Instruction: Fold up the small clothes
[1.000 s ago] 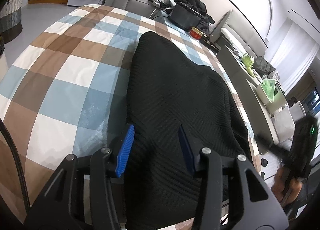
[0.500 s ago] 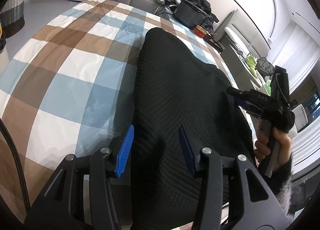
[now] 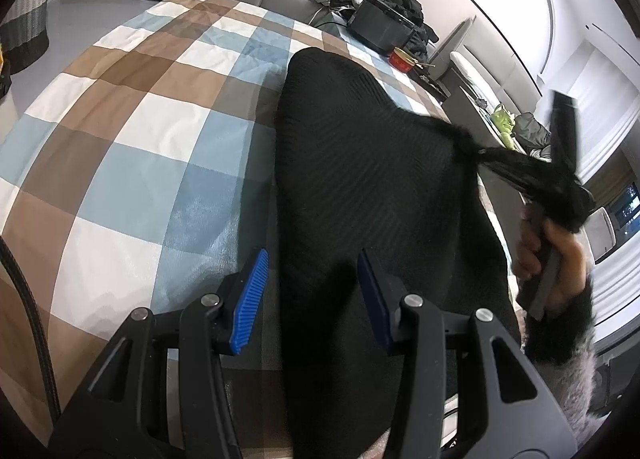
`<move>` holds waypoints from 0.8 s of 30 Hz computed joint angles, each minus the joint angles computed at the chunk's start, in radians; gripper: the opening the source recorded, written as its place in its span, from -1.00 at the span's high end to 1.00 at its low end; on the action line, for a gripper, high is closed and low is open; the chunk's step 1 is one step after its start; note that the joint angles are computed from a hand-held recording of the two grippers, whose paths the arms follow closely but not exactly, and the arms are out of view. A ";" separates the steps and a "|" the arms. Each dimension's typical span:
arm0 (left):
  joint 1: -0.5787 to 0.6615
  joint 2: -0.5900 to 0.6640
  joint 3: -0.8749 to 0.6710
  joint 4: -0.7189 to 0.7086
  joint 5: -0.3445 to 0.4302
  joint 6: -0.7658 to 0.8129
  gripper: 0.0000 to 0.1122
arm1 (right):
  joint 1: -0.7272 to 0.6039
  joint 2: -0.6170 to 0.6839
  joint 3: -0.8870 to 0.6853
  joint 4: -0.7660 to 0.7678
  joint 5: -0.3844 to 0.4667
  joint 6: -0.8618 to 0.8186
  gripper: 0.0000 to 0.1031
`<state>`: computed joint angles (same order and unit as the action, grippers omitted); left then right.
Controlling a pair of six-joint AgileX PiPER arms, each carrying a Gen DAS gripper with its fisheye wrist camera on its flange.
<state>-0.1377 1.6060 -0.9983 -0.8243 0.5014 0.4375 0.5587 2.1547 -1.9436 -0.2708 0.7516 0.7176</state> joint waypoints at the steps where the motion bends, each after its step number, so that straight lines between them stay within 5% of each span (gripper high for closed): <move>1: 0.000 0.000 0.000 0.000 0.001 0.000 0.24 | 0.000 0.032 -0.049 -0.004 0.051 -0.005 0.87; 4: 0.000 -0.005 0.004 0.006 -0.003 -0.006 0.24 | -0.031 0.098 -0.137 0.084 0.156 -0.060 0.77; 9: -0.001 0.007 -0.003 0.016 0.002 -0.021 0.24 | -0.048 -0.060 0.131 0.003 -0.021 0.097 0.20; 17: -0.017 0.011 -0.004 0.031 -0.004 -0.035 0.24 | -0.138 -0.070 0.201 0.341 -0.131 -0.117 0.18; 24: -0.015 0.022 -0.012 0.033 0.006 -0.039 0.24 | -0.102 -0.050 0.134 0.334 -0.100 -0.160 0.15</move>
<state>-0.1523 1.6283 -1.0099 -0.7913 0.5070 0.3986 0.4567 2.1050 -1.8094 0.0630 0.6517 0.5573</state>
